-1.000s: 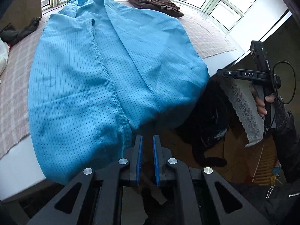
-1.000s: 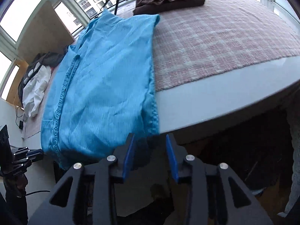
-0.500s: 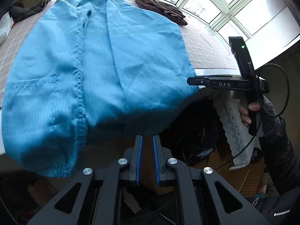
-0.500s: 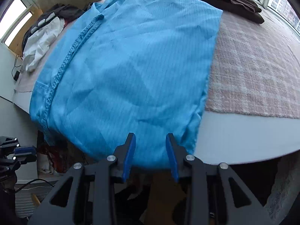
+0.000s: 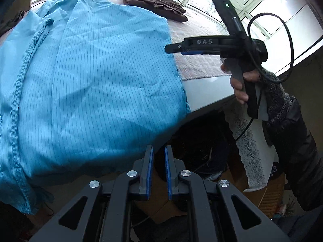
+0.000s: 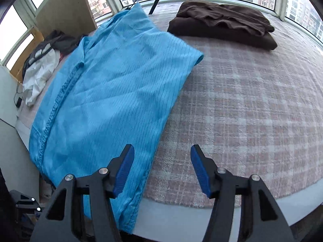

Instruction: Fold clothes

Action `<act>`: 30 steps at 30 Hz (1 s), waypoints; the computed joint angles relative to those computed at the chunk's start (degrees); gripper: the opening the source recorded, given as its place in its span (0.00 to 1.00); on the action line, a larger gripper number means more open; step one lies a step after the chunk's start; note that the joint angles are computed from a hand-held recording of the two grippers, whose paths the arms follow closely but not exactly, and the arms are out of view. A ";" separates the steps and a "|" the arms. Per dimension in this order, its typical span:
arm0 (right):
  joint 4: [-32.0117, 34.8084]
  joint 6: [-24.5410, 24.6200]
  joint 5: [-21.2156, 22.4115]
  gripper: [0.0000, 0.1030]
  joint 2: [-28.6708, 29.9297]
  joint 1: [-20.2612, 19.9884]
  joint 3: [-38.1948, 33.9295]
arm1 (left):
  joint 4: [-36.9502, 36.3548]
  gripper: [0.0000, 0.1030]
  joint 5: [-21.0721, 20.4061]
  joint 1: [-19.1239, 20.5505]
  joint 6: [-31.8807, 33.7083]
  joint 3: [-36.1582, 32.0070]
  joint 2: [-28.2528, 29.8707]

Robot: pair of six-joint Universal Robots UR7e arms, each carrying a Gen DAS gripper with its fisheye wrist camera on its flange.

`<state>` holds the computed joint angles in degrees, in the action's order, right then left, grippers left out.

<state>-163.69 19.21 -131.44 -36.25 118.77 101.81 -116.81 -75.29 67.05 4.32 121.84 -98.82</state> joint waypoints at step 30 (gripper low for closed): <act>-0.54 3.96 21.56 0.05 -4.69 -2.61 -1.09 | -22.32 0.02 7.32 -6.00 -11.67 4.46 13.38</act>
